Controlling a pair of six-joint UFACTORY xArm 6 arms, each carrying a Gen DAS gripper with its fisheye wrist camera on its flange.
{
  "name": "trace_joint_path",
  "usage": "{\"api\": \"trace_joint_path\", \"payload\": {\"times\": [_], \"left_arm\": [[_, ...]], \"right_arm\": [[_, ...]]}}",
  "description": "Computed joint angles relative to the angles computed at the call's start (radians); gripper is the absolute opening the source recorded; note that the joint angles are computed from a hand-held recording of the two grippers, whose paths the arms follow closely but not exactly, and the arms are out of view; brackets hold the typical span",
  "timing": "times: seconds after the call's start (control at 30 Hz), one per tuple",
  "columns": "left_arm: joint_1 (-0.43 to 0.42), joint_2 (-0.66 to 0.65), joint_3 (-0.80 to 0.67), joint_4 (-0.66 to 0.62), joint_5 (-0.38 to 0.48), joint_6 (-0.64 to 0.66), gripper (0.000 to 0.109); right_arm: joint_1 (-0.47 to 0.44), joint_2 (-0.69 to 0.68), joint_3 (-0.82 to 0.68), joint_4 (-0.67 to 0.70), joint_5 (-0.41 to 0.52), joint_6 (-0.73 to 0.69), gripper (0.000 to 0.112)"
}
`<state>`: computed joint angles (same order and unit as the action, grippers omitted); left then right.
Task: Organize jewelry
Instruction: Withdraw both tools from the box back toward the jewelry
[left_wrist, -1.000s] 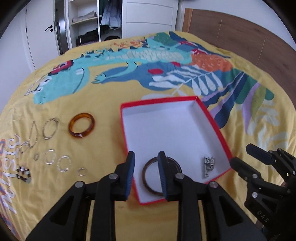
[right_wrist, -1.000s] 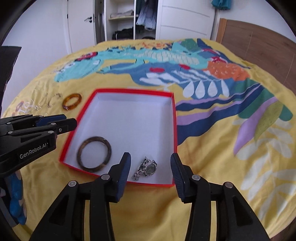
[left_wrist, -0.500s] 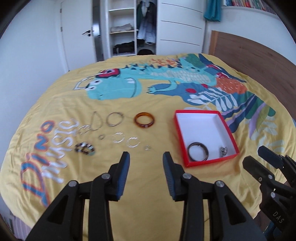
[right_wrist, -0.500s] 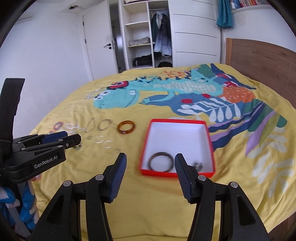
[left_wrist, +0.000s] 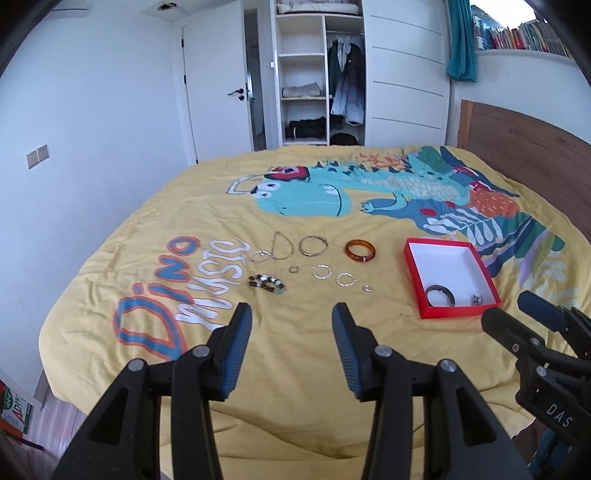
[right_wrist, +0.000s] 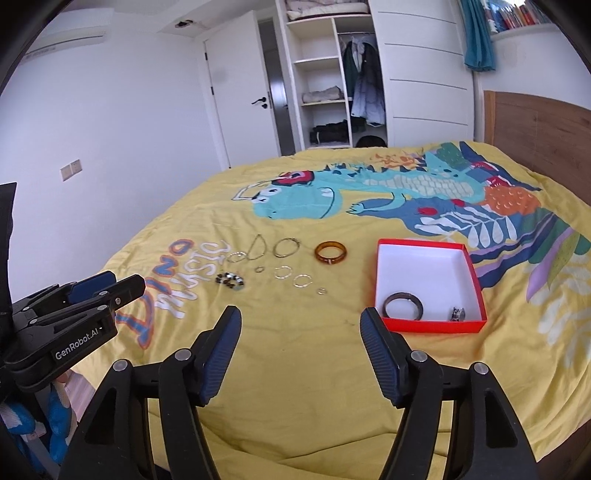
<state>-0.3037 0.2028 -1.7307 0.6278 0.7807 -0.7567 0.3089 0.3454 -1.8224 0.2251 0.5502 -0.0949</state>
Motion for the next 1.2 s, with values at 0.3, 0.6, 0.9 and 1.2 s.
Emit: {"api": "trace_joint_path", "payload": {"times": [0.3, 0.6, 0.9, 1.2], "left_arm": [[0.026, -0.121, 0.14, 0.057, -0.034, -0.092, 0.045], [0.062, -0.141, 0.177, 0.086, -0.061, -0.136, 0.046], [0.092, -0.099, 0.154, 0.069, -0.081, -0.133, 0.046], [0.122, -0.004, 0.082, -0.013, -0.091, -0.067, 0.046]], "right_arm": [[0.051, -0.062, 0.056, -0.042, -0.043, 0.003, 0.071], [0.072, -0.034, 0.024, -0.09, -0.058, 0.041, 0.071], [0.085, 0.042, -0.048, -0.094, -0.075, 0.045, 0.071], [0.085, 0.164, -0.188, -0.103, -0.012, 0.043, 0.071]]}}
